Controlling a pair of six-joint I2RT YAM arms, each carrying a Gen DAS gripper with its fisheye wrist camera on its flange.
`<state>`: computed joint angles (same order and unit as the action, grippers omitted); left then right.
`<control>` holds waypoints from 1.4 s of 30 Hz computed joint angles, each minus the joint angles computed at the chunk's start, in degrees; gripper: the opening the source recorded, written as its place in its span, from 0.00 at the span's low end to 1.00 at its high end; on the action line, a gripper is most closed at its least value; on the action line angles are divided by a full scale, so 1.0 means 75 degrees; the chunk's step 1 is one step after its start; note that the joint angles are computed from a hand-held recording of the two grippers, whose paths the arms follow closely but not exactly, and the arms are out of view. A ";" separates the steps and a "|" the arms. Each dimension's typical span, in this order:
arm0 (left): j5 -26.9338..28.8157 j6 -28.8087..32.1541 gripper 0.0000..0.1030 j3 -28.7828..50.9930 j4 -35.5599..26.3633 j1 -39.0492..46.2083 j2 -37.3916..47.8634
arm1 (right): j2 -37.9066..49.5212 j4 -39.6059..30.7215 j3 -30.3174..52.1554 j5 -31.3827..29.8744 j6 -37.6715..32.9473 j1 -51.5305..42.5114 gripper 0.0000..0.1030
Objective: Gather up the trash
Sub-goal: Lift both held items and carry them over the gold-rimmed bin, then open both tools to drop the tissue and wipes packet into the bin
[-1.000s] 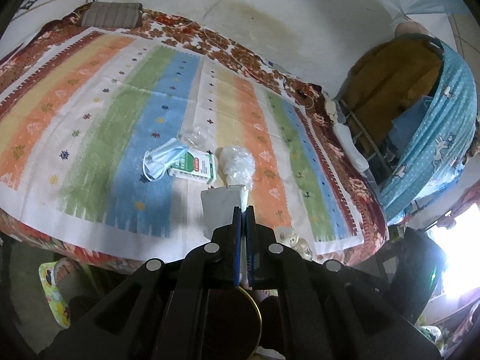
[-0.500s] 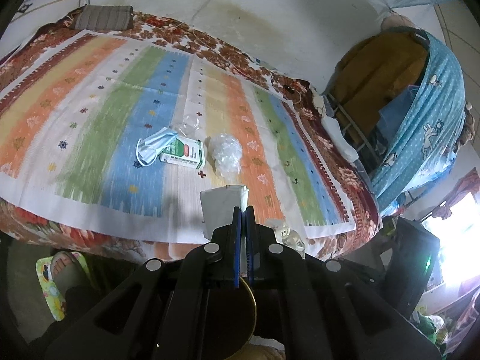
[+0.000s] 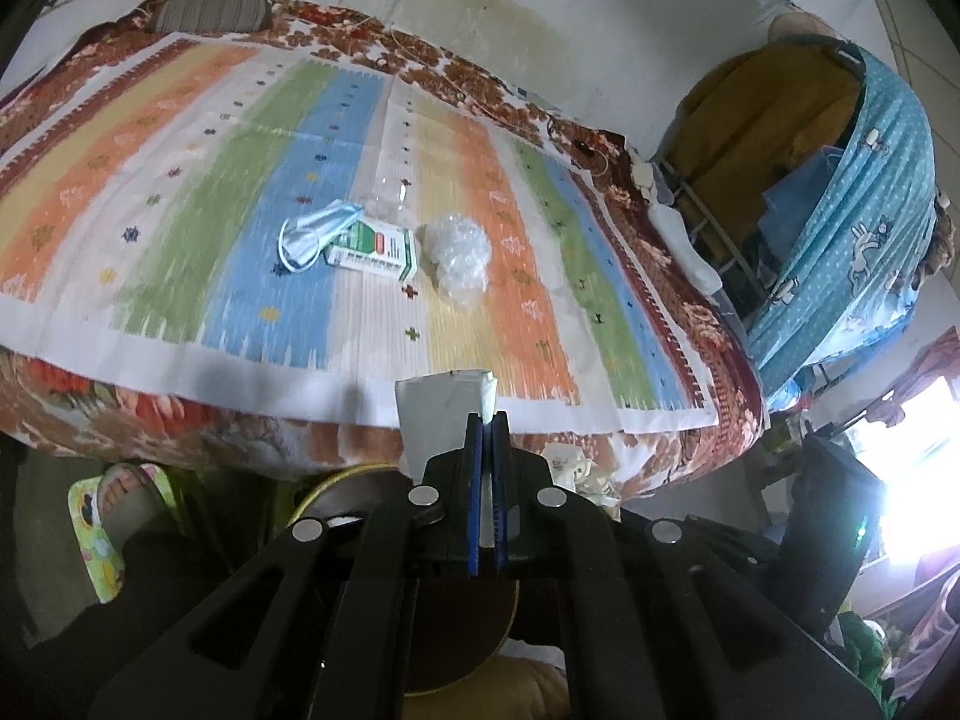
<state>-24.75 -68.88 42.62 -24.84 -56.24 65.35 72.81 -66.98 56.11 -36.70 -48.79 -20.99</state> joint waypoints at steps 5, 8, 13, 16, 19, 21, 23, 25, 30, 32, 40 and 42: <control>-0.0271 -0.0469 0.02 0.0028 -0.0244 -0.0510 0.0343 | -0.0175 0.0076 -0.0439 0.0297 -0.0206 -0.0148 0.14; -0.0239 -0.0735 0.02 0.0063 -0.0405 -0.0653 0.0607 | -0.0167 0.0231 -0.0729 0.0548 -0.0256 -0.0307 0.14; 0.0015 -0.1095 0.02 0.0024 -0.0522 -0.0575 0.0883 | 0.0142 0.0532 -0.0994 0.1064 -0.0149 -0.0383 0.14; 0.0215 -0.1368 0.02 0.0031 -0.0606 -0.0560 0.1175 | 0.0322 0.0815 -0.1204 0.1420 0.0132 -0.0147 0.14; 0.0698 -0.1432 0.02 -0.0118 -0.0318 -0.0387 0.1424 | 0.0595 0.1136 -0.1403 0.1737 0.0446 0.0005 0.14; 0.0846 -0.1442 0.02 -0.0148 -0.0238 -0.0297 0.1550 | 0.0780 0.1360 -0.1508 0.1911 0.0682 0.0144 0.14; 0.1063 -0.1422 0.02 -0.0185 -0.0057 -0.0169 0.1707 | 0.0953 0.1525 -0.1565 0.2031 0.0908 0.0311 0.14; 0.1313 -0.1389 0.02 -0.0228 0.0172 -0.0035 0.1879 | 0.1052 0.1712 -0.1655 0.2192 0.1116 0.0536 0.15; 0.1545 -0.1368 0.19 -0.0130 0.0337 0.0155 0.2240 | 0.1430 0.1962 -0.1663 0.2321 0.1476 0.0741 0.23; 0.1407 -0.1436 0.39 -0.0170 0.0343 0.0144 0.2094 | 0.1531 0.1920 -0.1595 0.2242 0.1553 0.0707 0.29; 0.1347 -0.1262 0.47 -0.0279 0.0327 0.0436 0.1463 | 0.1363 0.1631 -0.1395 0.1886 0.1617 0.0727 0.49; 0.1533 -0.1067 0.59 -0.0513 0.0626 0.0681 0.0954 | 0.1160 0.1549 -0.1366 0.1781 0.1500 0.0672 0.51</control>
